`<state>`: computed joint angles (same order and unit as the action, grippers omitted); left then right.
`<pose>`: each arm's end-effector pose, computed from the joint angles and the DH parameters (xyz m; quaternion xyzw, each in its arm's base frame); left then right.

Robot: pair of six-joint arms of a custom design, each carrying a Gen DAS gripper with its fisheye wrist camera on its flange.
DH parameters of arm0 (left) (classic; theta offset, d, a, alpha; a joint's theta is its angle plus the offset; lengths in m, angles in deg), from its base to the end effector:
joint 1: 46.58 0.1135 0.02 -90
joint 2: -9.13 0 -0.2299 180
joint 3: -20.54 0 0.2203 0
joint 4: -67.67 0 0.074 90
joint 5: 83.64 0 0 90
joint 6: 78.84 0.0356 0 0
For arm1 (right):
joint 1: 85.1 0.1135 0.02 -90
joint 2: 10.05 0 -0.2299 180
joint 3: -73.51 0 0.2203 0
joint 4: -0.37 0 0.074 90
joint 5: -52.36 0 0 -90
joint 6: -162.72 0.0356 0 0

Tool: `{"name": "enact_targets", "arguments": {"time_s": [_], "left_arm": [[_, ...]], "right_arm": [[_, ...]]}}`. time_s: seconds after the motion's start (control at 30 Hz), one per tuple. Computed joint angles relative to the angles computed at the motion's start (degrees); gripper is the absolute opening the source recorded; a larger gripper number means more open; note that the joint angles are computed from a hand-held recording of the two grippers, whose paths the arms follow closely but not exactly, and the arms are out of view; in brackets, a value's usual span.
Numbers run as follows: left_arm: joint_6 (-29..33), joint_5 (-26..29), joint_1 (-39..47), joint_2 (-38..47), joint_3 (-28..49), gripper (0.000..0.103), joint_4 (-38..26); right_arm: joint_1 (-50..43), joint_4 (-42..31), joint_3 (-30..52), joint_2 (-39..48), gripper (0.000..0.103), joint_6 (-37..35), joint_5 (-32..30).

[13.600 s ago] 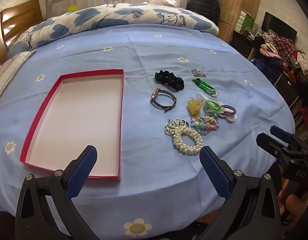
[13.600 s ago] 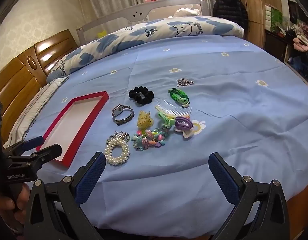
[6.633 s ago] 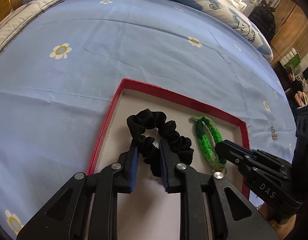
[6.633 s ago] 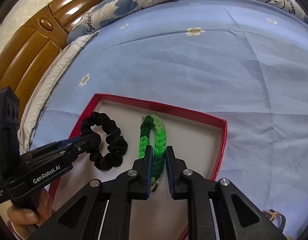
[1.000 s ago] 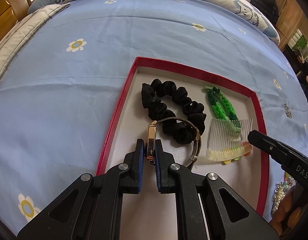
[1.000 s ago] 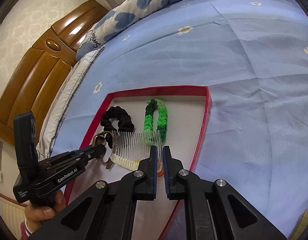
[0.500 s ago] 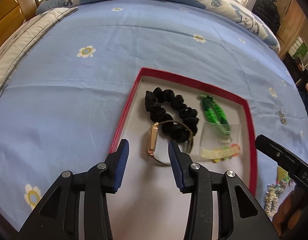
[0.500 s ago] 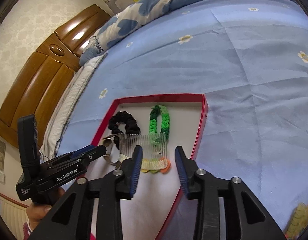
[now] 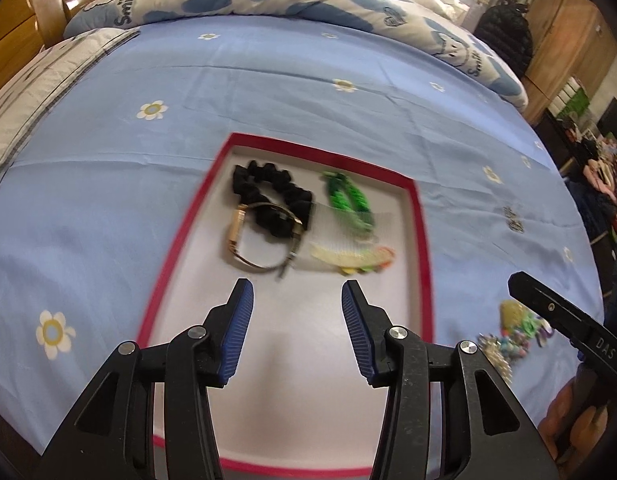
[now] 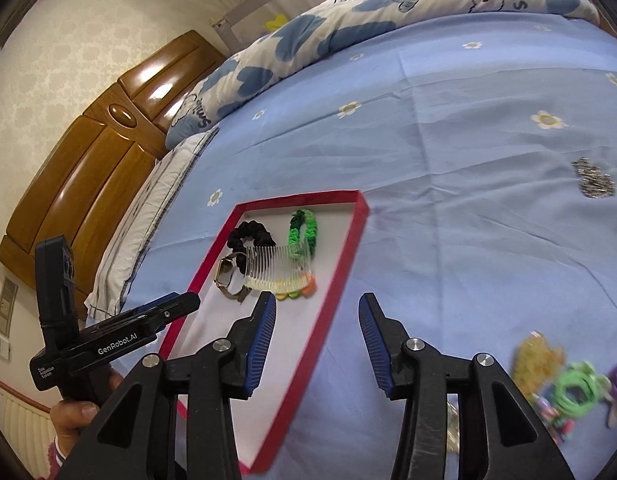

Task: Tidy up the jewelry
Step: 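Grasp the yellow claw clip with the left tool while the right tool grasps the purple tie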

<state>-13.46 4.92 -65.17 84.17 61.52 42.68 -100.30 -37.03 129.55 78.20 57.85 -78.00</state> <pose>0.1894 -0.0628 0.1182 -0.0540 0.9622 -0.0870 0.2525 0.2324 -0.0393 0.1311 -0.0584 0.9240 0.2848 0.2485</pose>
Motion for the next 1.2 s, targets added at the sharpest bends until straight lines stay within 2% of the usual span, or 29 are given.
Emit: {"name": "enact_targets", "arguments": {"time_s": [0.27,0.63,0.73,0.9,1.2], "left_arm": [[-5.93,-1.94,-9.33,-5.36,0.10,0.045,-4.08],[-11.55,-5.06,-21.71,-3.63,3.37,0.045,-5.66],[-13.19,-5.77,-24.83,-2.17,4.14,0.048,-5.32],[-15.31,-6.74,-29.84,1.70,6.03,0.048,-4.53],[-16.83,-5.23,-34.00,9.98,9.26,0.048,-1.77]], "right_arm": [[-13.33,-11.96,0.96,-3.28,0.050,-12.49,-3.01],[-33.70,-24.71,6.40,1.68,0.050,-30.49,-3.62],[-37.48,-26.14,7.47,2.78,0.050,-33.36,-3.21],[-42.24,-27.16,9.52,5.44,0.050,-36.57,-2.69],[-46.99,-25.03,12.42,10.94,0.051,-38.06,-1.23]]}}
